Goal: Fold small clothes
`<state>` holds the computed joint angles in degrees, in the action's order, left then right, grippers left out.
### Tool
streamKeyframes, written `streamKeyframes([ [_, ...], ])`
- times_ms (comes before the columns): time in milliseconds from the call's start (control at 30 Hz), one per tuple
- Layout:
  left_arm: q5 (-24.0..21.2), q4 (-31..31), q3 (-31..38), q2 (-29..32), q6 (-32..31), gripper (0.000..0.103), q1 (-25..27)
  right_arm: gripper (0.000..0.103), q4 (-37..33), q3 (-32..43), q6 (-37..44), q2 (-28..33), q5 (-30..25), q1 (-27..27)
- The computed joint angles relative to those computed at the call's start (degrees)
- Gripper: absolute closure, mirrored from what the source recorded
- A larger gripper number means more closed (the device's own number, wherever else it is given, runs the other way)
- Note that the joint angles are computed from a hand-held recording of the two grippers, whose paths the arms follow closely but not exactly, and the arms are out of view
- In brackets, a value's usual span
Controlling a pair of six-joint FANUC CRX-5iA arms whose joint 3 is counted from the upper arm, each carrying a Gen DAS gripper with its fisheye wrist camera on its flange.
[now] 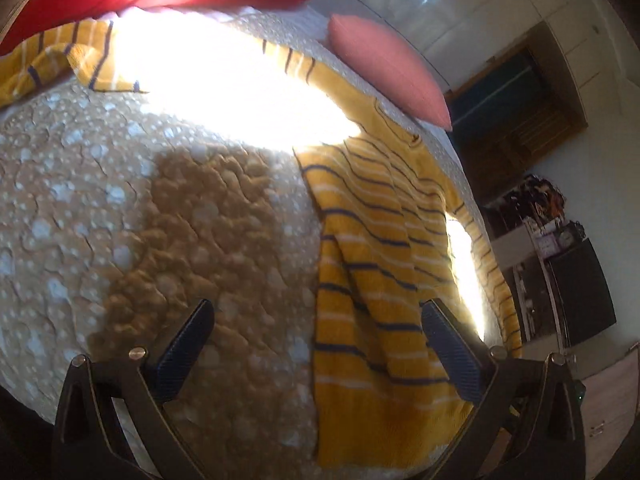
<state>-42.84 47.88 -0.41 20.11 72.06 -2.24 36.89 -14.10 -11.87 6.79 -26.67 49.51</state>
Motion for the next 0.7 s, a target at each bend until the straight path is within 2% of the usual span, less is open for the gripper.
streamKeyframes([
  [67,0.0,-3.9,1.2,0.0,1.6,0.000,-1.2,0.026,5.3,-3.2,-5.4,-0.2,5.2,-0.8],
  [167,-1.9,-3.7,2.5,1.2,-0.3,0.000,-2.3,0.026,13.9,-5.8,-12.7,0.5,9.5,-2.0],
  [200,-2.6,-3.0,2.8,1.8,-0.6,0.007,-2.8,0.026,16.9,-6.5,-15.1,0.6,10.2,-2.5],
  [233,-3.2,-2.6,3.9,3.0,-0.9,0.019,-3.1,0.026,19.2,-7.0,-16.8,0.6,10.7,-2.8],
  [267,-4.3,-5.2,5.9,4.1,1.5,0.063,-3.4,0.026,21.4,-7.7,-18.7,0.4,11.3,-3.2],
  [300,-5.7,-9.1,8.1,4.8,5.3,0.089,-3.7,0.026,23.6,-8.4,-20.8,0.2,12.2,-3.8],
  [333,-5.7,-9.9,8.8,5.2,7.3,0.089,-3.6,0.026,26.1,-9.3,-23.3,-0.1,13.1,-4.4],
  [367,-4.6,-7.8,7.1,4.3,6.4,0.089,-3.4,0.026,28.5,-10.1,-25.8,-0.5,13.8,-5.0],
  [433,-3.0,-8.1,5.2,2.2,6.6,0.090,-2.8,0.026,32.5,-11.8,-29.5,-1.4,15.0,-6.0],
  [533,-0.3,-7.2,0.8,-2.2,4.6,0.091,-1.4,0.027,34.6,-13.1,-31.2,-2.5,14.5,-6.1],
  [567,0.5,-9.0,-0.1,-3.5,5.6,0.100,-1.0,0.027,35.6,-13.5,-31.9,-2.7,14.5,-6.2],
  [600,0.8,-13.9,0.3,-4.6,9.1,0.100,-0.5,0.027,36.6,-13.7,-32.5,-2.7,14.5,-6.4],
  [633,1.2,-16.0,-0.4,-5.7,10.2,0.100,0.0,0.027,36.8,-13.7,-32.7,-2.6,14.2,-6.3],
  [700,0.1,-15.2,-1.9,-6.3,9.0,0.100,1.4,0.025,36.6,-13.2,-32.4,-1.9,13.1,-5.7],
])
